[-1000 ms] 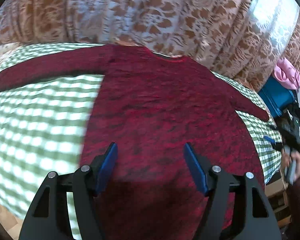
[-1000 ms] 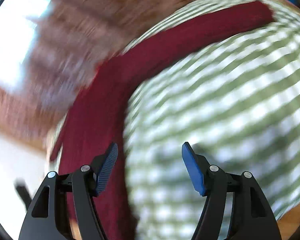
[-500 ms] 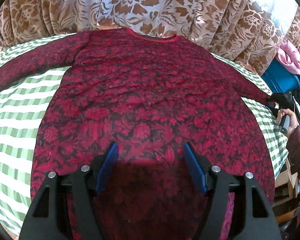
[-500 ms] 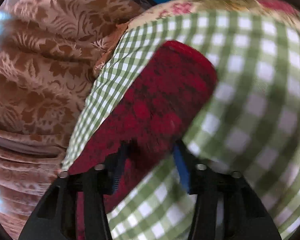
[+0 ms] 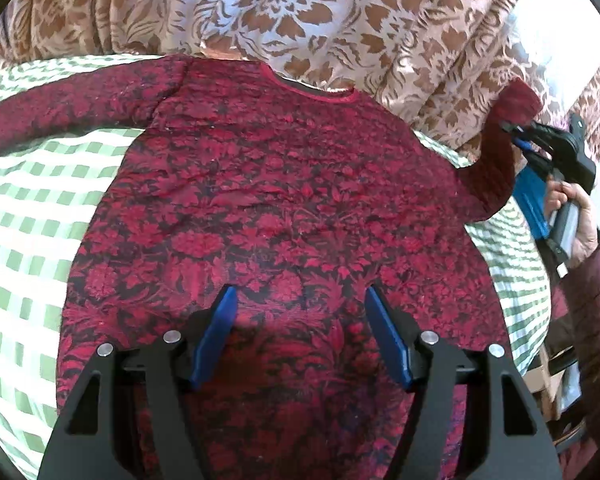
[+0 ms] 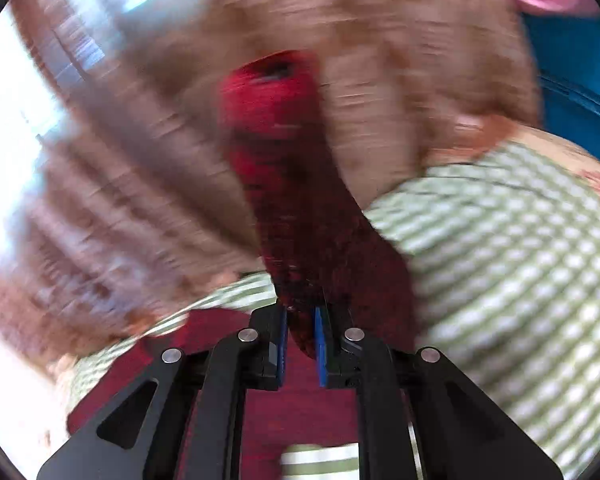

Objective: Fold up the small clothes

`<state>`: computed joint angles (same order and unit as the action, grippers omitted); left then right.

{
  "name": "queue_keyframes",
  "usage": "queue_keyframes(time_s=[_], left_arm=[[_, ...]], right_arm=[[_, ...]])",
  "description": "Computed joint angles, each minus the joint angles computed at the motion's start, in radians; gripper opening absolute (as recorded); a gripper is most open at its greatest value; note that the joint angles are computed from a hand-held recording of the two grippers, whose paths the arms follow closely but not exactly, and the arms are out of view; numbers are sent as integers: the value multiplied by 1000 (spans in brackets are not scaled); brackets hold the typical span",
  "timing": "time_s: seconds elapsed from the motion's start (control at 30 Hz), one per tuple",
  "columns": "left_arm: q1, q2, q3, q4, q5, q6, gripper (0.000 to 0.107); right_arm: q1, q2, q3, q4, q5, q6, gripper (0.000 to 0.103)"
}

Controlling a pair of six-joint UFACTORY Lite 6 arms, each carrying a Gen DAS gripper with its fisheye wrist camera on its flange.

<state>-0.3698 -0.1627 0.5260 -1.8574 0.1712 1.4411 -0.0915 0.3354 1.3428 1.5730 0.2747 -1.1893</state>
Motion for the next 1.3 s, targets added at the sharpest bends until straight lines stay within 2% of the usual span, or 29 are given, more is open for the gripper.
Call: queue_keyframes(time_s=[0.1,0.2,0.3,0.33,0.37,0.4,0.43,0.47,0.53,0.67,0.8,0.93,1.1,1.13,1.2,1.23,1.3], left_arm=[[54,-14,-12,12,45,-3,65],[103,-12,-5,29,79,-3,65],[146,22,25,40,109,-2,65],[160,37,38,43,119,-1,65],[172,48,51,42,126,5,65],[185,56,59,43,133,10,65],[198,68,72,44,141,14,65],[212,85,88,45,152,18,65],[232,116,121,50,162,21,65],[258,221,236,63,167,17,65],[260,375,416,132,153,-62,65],[257,574,661,318,159,-284,66],[233,815,989,696,156,-712,66],[230,857,1049,765,164,-793,63],[230,922,1143,822,200,-865,44],[230,953,1192,852,226,-899,26],[219,972,1231,900,220,-947,12]], right_arm=[[183,105,122,-150,-46,160,10],[349,270,288,-450,-69,470,10],[461,455,487,-760,-39,766,10],[483,508,549,-817,-11,818,12],[503,564,610,-833,25,829,21],[512,585,629,-808,46,810,30],[520,576,607,-740,32,752,52],[523,539,542,-635,-3,653,61],[520,459,415,-426,-35,444,61],[453,247,95,-10,-23,28,61],[318,0,-285,372,53,-364,61],[165,-167,-513,388,108,-390,61],[16,-219,-605,369,192,-382,61],[6,-216,-600,368,205,-374,61],[-6,-206,-581,386,232,-379,61],[8,-200,-562,411,228,-390,61],[38,-173,-511,434,222,-392,61]])
